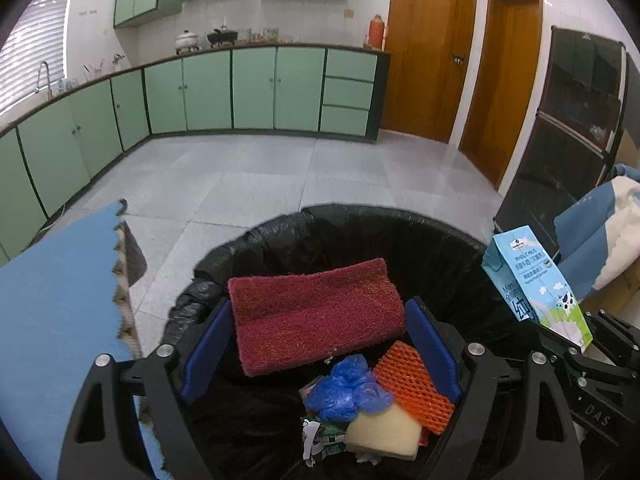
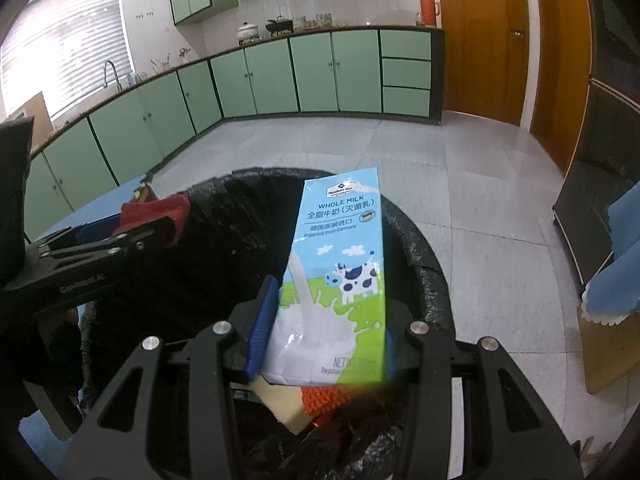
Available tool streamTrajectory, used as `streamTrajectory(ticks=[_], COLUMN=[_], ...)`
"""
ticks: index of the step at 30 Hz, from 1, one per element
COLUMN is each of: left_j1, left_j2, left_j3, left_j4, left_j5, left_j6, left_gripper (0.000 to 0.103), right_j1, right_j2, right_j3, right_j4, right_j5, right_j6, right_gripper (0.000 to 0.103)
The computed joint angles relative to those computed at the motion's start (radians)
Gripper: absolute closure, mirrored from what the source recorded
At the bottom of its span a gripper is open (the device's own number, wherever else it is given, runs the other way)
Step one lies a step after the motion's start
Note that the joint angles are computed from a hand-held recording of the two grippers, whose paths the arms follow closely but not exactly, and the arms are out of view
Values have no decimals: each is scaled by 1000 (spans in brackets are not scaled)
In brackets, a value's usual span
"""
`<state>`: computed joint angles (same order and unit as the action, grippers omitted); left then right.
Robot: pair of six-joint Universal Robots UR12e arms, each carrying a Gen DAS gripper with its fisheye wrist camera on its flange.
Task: Collect trash
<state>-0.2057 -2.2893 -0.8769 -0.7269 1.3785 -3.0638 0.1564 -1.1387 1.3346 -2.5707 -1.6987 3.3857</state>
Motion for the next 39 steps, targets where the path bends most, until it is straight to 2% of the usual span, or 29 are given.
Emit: streamTrajectory(ticks=[6,12,15,22,29,39], left_j1=[4,0,1,1,11,34], left_j2=[-36,-38,-37,-23,9,108], left_j3=[79,89,98,90,59,-62], left_j4=[-117,-136,-157,-148,-118,-8], left_j5=[-34,-19,-22,-19,-34,-19], left_j6=[-6,12,5,17,0,-31], left_gripper=[18,18,17,14,12,9], right_j1=[-3,0,3,11,19,38], right_j2=[21,26,26,20,3,-26], right_j3=[-22,-33,-38,-35,-32,-44], right_j4=[33,48,51,36,14,-21], right_j5=[2,2,-11,-50,-62,-59], right_j6=[-6,-13,-17,10,19,19], right_gripper=[60,59,45,24,20,13])
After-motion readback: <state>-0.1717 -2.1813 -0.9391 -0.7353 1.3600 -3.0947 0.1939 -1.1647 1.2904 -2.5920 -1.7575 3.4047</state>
